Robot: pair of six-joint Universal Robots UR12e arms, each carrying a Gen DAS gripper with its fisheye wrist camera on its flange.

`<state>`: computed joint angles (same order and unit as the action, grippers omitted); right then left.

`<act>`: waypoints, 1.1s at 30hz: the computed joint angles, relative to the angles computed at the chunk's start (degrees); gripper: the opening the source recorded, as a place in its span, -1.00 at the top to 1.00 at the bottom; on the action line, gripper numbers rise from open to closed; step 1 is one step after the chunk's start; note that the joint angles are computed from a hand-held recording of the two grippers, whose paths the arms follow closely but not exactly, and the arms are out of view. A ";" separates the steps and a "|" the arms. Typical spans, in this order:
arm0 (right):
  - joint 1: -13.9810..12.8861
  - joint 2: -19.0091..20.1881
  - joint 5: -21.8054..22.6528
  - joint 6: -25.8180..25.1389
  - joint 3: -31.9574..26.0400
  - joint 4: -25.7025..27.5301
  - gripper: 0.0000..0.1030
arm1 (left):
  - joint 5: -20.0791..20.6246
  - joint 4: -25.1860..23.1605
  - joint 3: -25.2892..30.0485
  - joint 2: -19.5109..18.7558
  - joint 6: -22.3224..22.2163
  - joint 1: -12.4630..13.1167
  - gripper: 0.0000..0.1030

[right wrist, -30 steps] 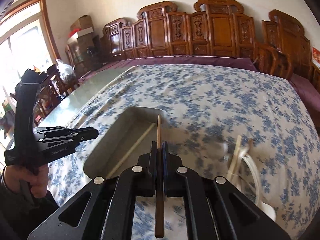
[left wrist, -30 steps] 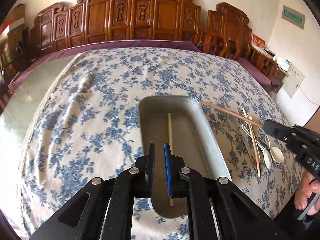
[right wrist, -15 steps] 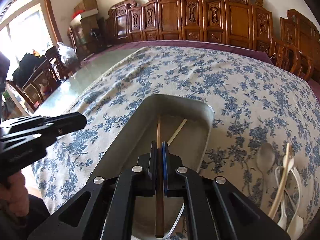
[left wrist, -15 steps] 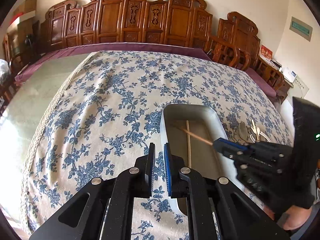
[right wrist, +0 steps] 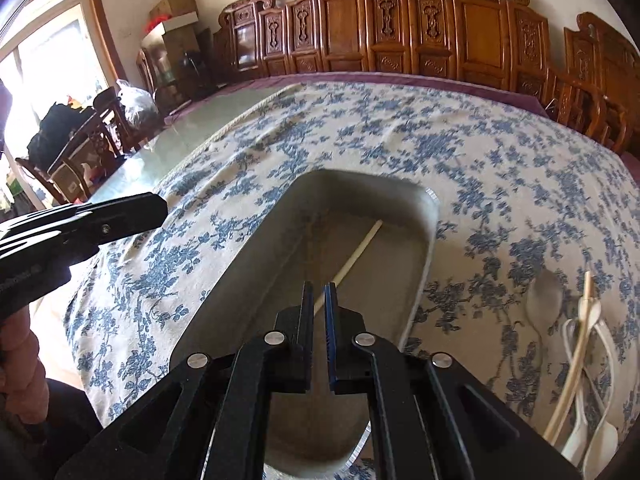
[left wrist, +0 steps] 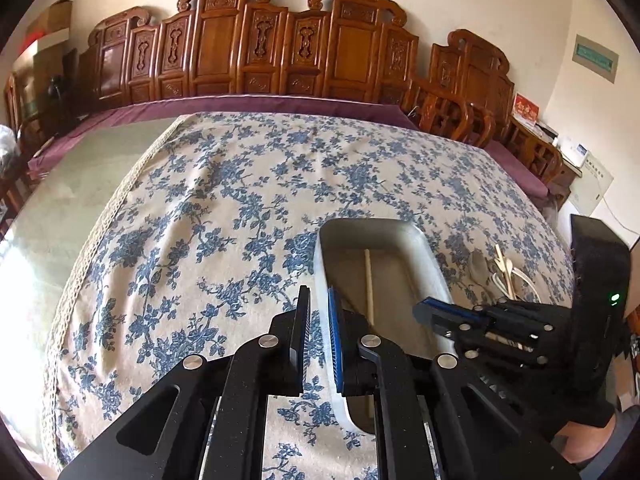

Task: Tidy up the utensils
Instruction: 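Grasp a long white plastic spoon from the pile with the right gripper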

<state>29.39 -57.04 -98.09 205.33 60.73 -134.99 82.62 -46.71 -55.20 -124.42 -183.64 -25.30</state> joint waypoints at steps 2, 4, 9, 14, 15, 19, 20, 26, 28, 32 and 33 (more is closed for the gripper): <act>-0.14 -1.64 -0.61 -0.13 1.99 -1.55 0.87 | -0.26 0.25 -0.06 0.07 0.23 -0.21 0.84; -0.39 -3.56 -1.41 -0.68 4.18 -2.32 0.87 | -0.57 0.59 -0.19 0.17 0.38 -0.47 0.77; -1.20 -8.70 -4.93 -1.36 10.26 -2.69 0.87 | -1.51 0.93 -0.15 0.19 1.21 -1.54 0.56; -2.81 -13.79 -9.20 -1.13 16.67 -0.26 0.83 | -2.20 0.02 0.70 -0.12 2.08 -2.70 0.53; -3.17 -14.60 -9.94 -1.01 17.87 0.34 0.78 | -2.55 -0.11 0.90 -0.20 2.33 -2.97 0.52; -4.57 -16.56 -10.92 0.26 21.43 2.35 0.63 | -2.78 -0.28 1.14 -0.27 3.90 -3.96 0.43; -5.10 -16.90 -10.32 0.77 22.25 3.01 0.63 | -2.76 -0.60 1.22 -0.32 4.41 -4.27 0.42; -6.67 -16.91 -8.95 2.73 24.56 3.96 0.63 | -3.31 0.28 0.73 -0.23 4.68 -5.55 0.28; -6.94 -16.81 -8.68 2.63 24.83 3.62 0.63 | -3.75 0.58 0.43 -0.16 4.34 -5.73 0.28; -7.71 -16.51 -6.87 1.65 24.69 5.17 0.63 | -3.49 -0.30 0.42 -0.42 4.97 -6.46 0.28; -7.77 -16.51 -6.87 1.47 24.66 5.64 0.63 | -3.20 -0.42 0.39 -0.47 5.33 -6.64 0.28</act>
